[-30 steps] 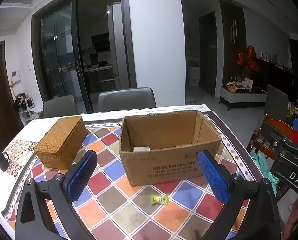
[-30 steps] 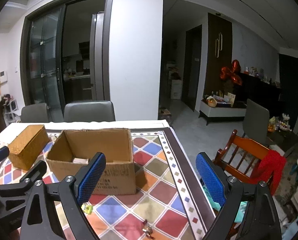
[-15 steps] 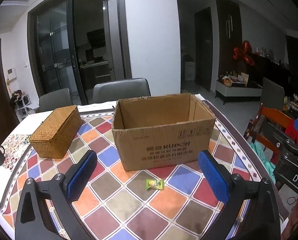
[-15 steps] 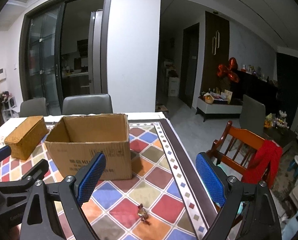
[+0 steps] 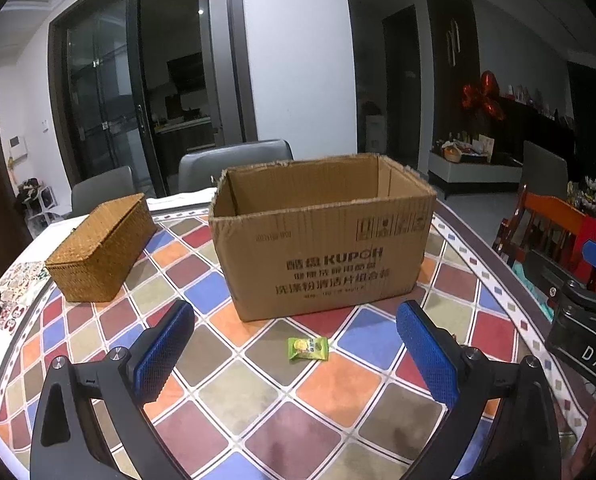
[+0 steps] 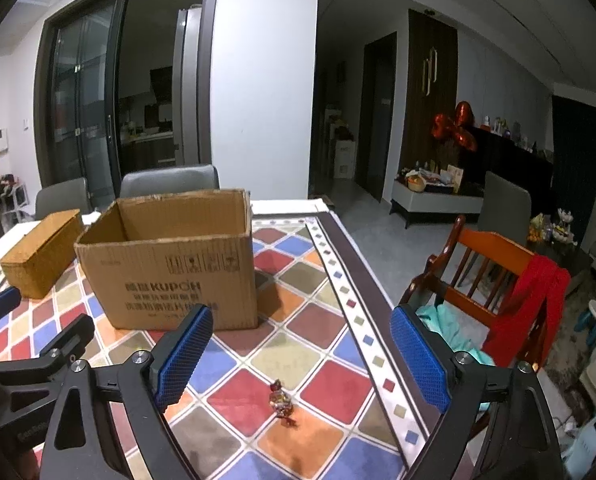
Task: Organize snacks
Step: 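Move both open tools back toward the green candy and gold candy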
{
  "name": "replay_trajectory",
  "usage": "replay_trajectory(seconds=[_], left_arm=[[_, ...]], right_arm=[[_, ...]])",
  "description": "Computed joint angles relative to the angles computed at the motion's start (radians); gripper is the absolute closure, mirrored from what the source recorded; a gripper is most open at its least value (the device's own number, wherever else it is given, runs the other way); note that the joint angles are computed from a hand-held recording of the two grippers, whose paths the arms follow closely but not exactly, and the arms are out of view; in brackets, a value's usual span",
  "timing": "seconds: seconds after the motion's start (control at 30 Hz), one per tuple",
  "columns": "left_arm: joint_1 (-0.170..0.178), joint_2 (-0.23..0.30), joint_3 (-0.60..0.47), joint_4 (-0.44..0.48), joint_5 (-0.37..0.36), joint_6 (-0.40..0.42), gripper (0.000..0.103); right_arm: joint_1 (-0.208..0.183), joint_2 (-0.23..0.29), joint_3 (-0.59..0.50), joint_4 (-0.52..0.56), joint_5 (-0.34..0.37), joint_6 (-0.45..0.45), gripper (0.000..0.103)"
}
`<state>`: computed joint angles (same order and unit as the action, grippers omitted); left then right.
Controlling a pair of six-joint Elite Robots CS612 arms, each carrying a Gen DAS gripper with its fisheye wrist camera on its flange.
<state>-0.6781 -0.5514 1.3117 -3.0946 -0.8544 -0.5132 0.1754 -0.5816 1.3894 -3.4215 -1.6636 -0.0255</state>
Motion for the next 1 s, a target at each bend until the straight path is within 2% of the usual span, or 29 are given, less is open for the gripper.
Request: replay_trajectory(seconds=[0.13,0.27,0.57,1.0], left_arm=[[0.006,0.017,-0.01,-0.009,-0.016,0.009,0.0],[0.012,0.038,-0.029,0.002,-0.029,0.015,0.001],[0.028,0.077,-0.07,0.029,-0.055,0.03,0.005],[0.058,0.115,-0.124,0.131,-0.156,-0.012,0.009]], right_arm=[[-0.001,0.012,-0.007,0.019,0.004,0.009,0.018],[-0.001,0.027,-0.023,0.058,0.014,0.009,0.025],[0.0,0.065,-0.066,0.133,0.015,0.027,0.026],[0.007,0.108,-0.121,0.25,-0.001,0.058,0.026]])
